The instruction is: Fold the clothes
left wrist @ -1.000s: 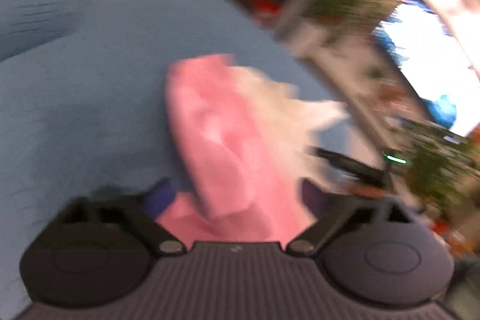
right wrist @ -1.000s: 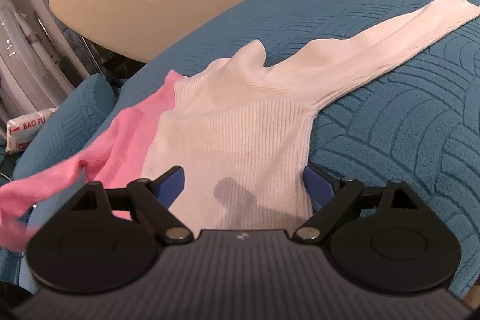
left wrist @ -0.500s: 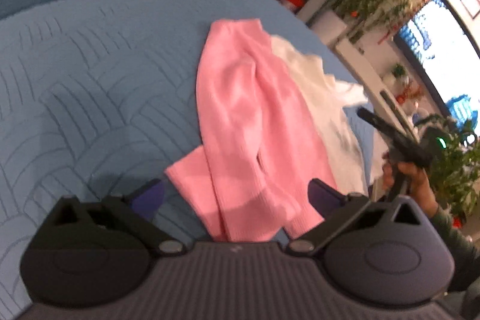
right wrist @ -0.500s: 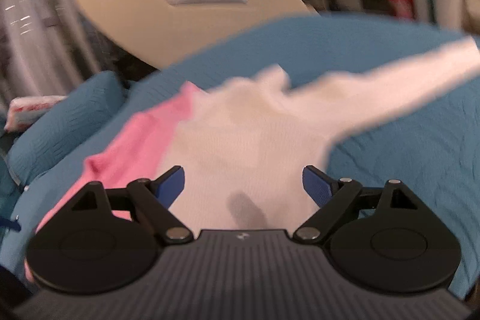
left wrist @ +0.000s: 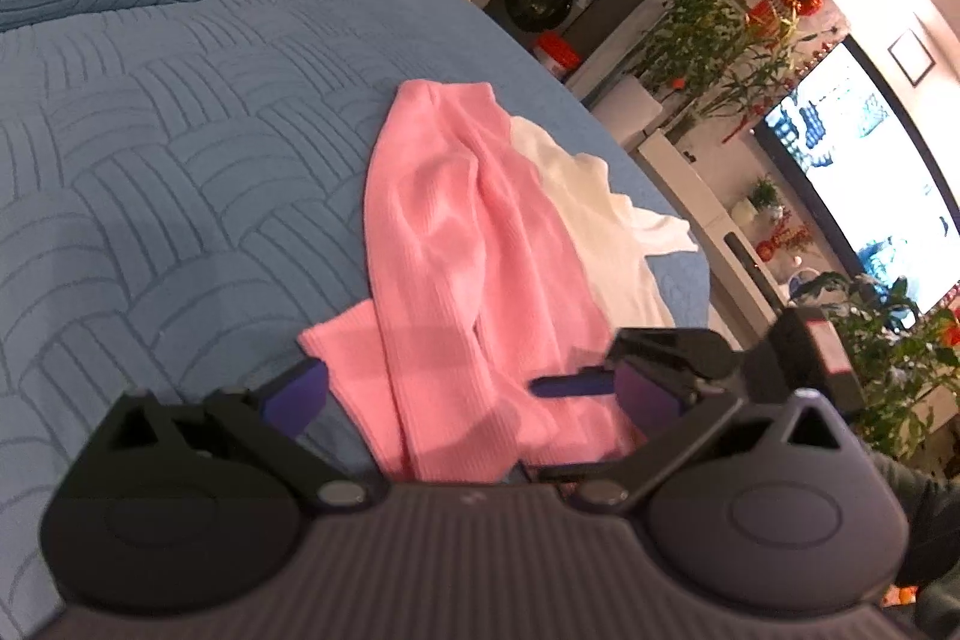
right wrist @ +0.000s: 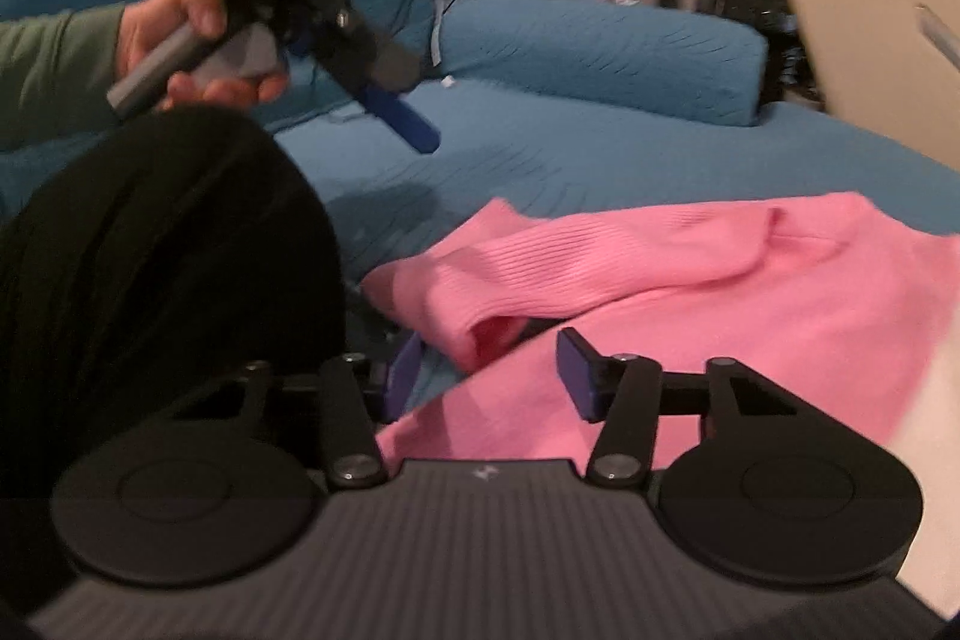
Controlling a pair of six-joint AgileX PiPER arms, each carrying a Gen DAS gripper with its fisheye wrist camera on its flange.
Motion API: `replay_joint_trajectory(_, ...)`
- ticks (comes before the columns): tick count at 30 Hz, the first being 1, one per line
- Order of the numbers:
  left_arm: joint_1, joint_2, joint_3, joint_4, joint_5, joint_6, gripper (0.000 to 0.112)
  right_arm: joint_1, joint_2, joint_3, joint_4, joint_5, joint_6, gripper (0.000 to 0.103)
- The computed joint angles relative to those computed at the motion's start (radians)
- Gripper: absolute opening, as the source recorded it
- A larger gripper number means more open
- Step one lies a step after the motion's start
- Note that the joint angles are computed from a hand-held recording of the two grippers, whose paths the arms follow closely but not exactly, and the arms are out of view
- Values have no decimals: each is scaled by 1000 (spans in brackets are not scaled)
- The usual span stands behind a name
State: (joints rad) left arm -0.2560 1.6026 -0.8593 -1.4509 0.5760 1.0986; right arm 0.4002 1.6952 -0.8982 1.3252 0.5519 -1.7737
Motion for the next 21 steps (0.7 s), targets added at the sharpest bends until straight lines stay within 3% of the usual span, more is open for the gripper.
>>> replay_joint_trajectory(5,-6,-11,32,-87,-29,53,103,42,123,-190,-178,74,205,12)
replay_joint_trajectory(7,-1,-20,45,-113,-25,82,103,29,151,-253,-158,147,311,11)
replay_joint_trajectory(9,28,-29,72,-181,26,168,103,-31,184,-343,12,315,487,10)
replay_joint_trajectory(12,72,-27,104,-273,82,240,103,-124,227,-382,212,447,748,9)
replay_joint_trajectory(14,104,-4,105,-287,120,235,103,-99,262,-419,155,386,909,11)
replay_joint_trajectory(18,111,29,77,-212,112,156,103,-39,379,-556,-146,320,1263,15)
replay_joint_trajectory(21,88,50,50,-110,86,73,103,-9,371,-536,-164,271,1215,24)
